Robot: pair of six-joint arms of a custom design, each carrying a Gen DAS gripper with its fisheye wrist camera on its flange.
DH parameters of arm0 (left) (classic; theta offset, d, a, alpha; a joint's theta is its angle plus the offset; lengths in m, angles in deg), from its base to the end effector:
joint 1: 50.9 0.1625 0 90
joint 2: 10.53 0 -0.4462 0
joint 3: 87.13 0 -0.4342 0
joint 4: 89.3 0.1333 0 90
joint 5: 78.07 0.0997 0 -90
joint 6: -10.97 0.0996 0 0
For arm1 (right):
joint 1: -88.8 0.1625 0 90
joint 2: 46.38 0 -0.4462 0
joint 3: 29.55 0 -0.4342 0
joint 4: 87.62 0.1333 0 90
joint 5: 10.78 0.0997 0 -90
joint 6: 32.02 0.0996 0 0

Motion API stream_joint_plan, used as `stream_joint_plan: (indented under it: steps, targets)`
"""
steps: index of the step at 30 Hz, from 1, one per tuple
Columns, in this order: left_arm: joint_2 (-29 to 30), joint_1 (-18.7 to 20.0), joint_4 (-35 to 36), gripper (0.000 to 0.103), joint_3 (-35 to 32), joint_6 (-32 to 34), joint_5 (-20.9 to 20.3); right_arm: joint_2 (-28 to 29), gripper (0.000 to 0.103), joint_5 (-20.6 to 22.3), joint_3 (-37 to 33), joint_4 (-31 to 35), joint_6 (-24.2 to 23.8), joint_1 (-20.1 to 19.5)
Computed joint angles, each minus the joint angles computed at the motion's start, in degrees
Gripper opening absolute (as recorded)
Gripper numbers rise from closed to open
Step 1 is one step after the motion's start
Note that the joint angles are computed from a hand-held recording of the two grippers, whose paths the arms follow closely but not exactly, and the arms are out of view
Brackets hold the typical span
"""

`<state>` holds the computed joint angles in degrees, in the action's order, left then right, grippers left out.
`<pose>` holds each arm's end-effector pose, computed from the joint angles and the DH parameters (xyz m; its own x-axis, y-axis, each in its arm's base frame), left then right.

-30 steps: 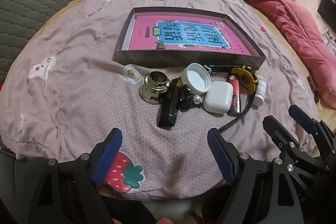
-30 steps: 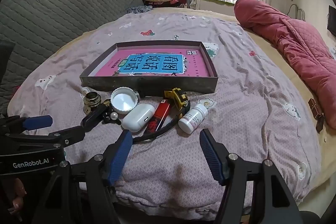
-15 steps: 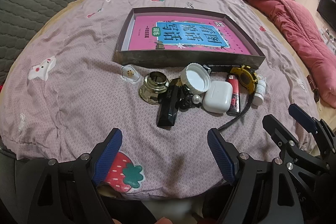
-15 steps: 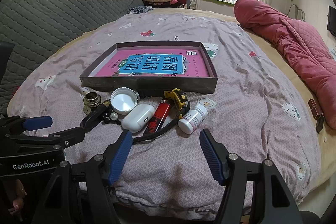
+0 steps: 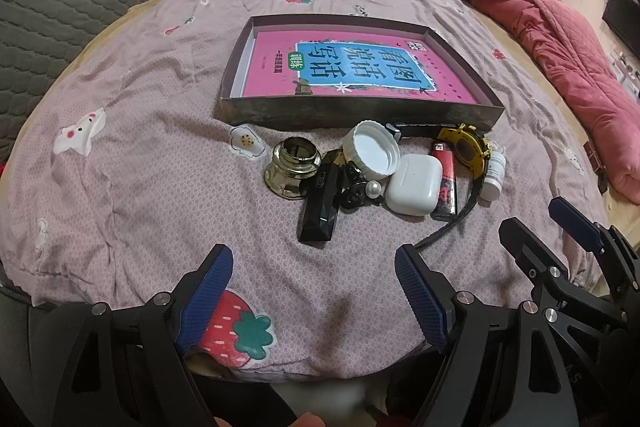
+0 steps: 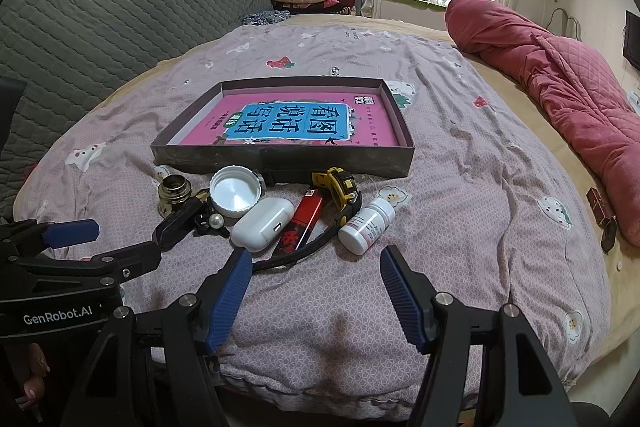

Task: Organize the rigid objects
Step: 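Move both tools forward toward the cluster of small items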

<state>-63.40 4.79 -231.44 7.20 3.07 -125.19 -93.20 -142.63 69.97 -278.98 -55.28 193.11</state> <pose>-0.2320 -0.6967 0.1775 -0.7461 0.1944 -0.6369 0.4557 0.8464 -0.2755 0.2353 -0.6521 0.1683 -0.7124 0.0240 0.7014 -0.4839 0.7070 -0.5157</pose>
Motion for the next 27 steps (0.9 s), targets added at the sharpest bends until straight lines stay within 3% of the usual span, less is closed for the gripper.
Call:
stream_joint_plan:
  steps: [16,27]
  targets:
    - [-0.2,1.9,1.9,0.084,-1.7,-1.5,-1.6,-1.5,0.066,1.1,-0.2,5.1,5.9,-0.9]
    - [0.3,2.9,3.4,0.084,-2.9,-2.1,-3.5,-0.6,0.066,3.2,-0.5,-1.5,2.2,-1.5]
